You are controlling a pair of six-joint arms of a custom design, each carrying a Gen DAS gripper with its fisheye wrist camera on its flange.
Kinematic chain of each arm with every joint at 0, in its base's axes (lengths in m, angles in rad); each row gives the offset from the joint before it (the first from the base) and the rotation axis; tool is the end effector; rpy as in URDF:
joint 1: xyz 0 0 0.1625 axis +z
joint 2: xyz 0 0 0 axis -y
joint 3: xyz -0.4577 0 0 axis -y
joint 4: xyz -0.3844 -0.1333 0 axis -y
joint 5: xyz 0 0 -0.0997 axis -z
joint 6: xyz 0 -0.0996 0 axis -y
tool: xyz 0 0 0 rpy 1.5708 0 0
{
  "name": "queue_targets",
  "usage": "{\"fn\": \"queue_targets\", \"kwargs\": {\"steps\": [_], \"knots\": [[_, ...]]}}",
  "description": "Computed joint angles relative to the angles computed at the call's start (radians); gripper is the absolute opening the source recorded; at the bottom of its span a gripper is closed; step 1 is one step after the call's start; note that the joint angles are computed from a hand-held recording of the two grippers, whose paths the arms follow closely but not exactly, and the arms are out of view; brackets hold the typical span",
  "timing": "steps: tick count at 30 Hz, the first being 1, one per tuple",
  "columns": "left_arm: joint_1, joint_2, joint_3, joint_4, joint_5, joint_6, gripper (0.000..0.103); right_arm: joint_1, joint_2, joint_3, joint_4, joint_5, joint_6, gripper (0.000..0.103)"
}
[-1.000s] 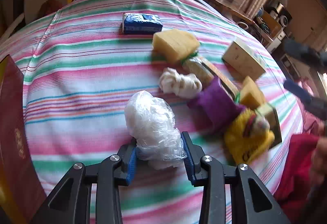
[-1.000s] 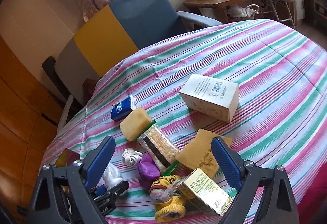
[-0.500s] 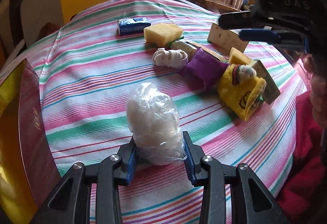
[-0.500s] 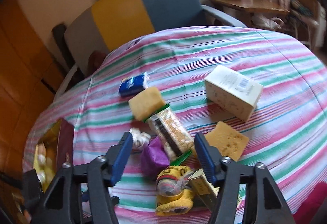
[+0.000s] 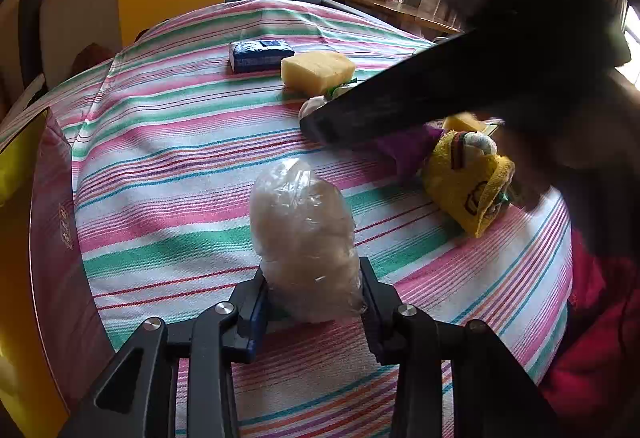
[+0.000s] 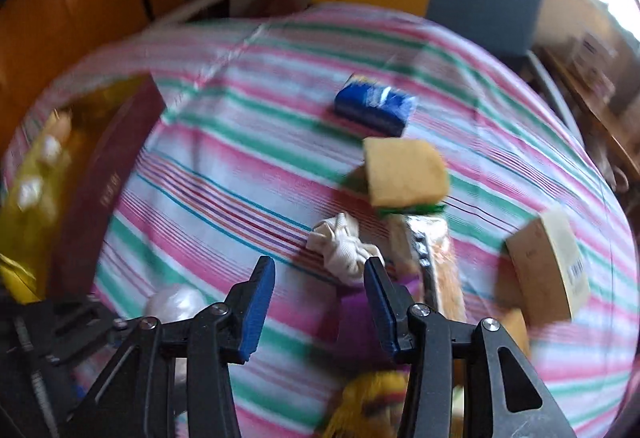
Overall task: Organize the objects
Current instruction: 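Grasp the white knotted cloth with the right tool while the left tool carries its bundle toward the tray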
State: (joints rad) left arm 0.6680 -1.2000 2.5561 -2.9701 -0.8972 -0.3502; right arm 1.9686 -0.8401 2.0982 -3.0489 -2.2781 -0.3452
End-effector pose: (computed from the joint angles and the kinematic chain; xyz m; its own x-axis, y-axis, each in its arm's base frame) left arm -0.1543 -0.3707 0.1401 -0.7437 0.3484 -0.5706 0.5634 0.7861 -0.2544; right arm 0.2715 -0.4690 0.0855 -0.5832 -0.4585 0.6706 -0.6115 0.7912 0.0092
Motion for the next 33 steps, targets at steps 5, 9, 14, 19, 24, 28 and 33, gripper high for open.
{"fn": "queue_targets", "kwargs": {"steps": [5, 9, 14, 19, 24, 28, 33], "knots": [[-0.003, 0.008, 0.003, -0.015, 0.005, 0.011, 0.039, -0.024, 0.055, -0.054, 0.009, -0.079, -0.021, 0.026], [-0.003, 0.009, 0.007, -0.031, 0.004, 0.025, 0.038, -0.04, -0.009, -0.007, 0.024, 0.046, 0.008, 0.025], [-0.001, -0.037, -0.003, 0.027, -0.024, 0.015, 0.038, -0.061, -0.059, 0.077, 0.009, 0.172, 0.041, 0.025], [-0.081, -0.101, 0.037, 0.067, -0.022, -0.02, 0.038, -0.089, -0.075, 0.095, -0.005, 0.222, 0.051, 0.026], [-0.13, -0.212, 0.051, 0.165, -0.015, -0.073, 0.038, -0.08, -0.06, 0.101, -0.038, 0.205, 0.032, 0.026], [-0.165, -0.344, 0.05, 0.309, 0.018, -0.153, 0.038, -0.072, -0.047, 0.101, -0.057, 0.186, 0.017, 0.026], [-0.199, -0.573, 0.028, 0.624, 0.102, -0.335, 0.038, -0.065, -0.038, 0.105, -0.077, 0.163, -0.002, 0.026]]}}
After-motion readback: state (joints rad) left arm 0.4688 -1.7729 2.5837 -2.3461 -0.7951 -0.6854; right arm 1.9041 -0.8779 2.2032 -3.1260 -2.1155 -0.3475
